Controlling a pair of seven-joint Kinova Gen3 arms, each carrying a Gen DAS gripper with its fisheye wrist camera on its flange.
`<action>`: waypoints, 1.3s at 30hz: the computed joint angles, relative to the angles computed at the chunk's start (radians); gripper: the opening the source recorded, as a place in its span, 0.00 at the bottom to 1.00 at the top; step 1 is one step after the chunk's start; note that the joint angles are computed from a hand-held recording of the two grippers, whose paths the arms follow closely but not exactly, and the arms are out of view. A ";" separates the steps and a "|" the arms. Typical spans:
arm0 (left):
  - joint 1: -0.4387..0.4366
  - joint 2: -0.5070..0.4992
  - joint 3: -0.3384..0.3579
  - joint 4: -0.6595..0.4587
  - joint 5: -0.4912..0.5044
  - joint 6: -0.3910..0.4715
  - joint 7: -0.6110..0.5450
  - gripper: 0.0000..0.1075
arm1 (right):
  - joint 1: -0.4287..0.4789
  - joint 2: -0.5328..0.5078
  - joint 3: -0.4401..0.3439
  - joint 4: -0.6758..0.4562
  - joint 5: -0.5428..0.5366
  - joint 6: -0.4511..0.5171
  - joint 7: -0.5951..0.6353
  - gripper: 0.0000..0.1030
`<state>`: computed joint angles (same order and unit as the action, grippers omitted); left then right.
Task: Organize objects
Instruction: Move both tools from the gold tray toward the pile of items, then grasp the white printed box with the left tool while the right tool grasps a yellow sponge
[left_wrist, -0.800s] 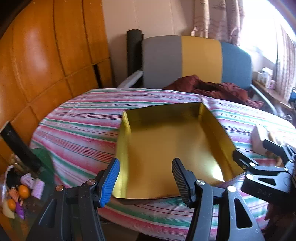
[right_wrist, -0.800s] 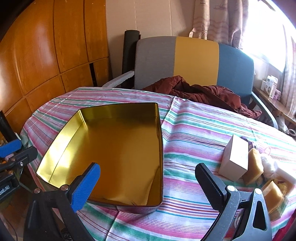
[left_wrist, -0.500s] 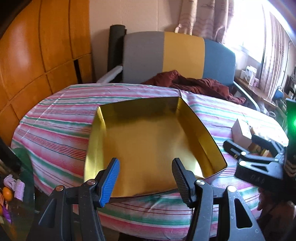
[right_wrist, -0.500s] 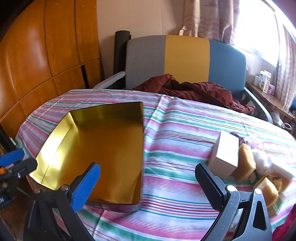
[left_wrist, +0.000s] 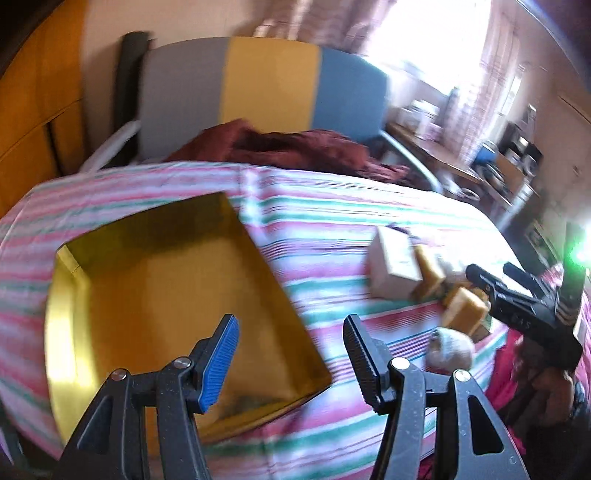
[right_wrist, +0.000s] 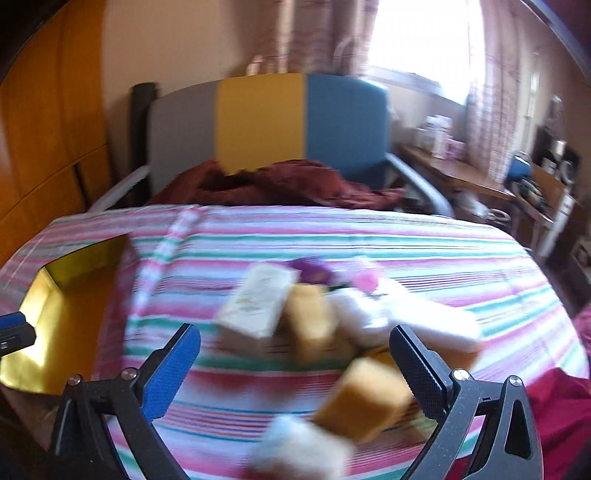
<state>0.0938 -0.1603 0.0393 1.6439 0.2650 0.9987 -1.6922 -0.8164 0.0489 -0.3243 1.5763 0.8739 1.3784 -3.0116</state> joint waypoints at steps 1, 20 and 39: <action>0.013 0.031 0.019 -0.031 -0.003 0.007 -0.001 0.56 | 0.008 -0.016 0.007 0.009 -0.001 0.012 0.005 1.00; 0.252 0.484 0.128 -0.418 -0.187 0.118 0.045 0.61 | 0.325 -0.240 0.008 0.192 -0.130 -0.216 0.059 1.00; 0.090 0.321 0.108 -0.215 0.047 -0.018 -0.086 0.49 | 0.350 -0.117 0.014 0.099 -0.393 -0.368 0.437 0.60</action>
<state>0.1836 0.1611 0.1473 1.4288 0.3123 0.9807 -1.7777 -0.4669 -0.0677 -0.3107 1.6751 0.4808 1.0103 -2.5747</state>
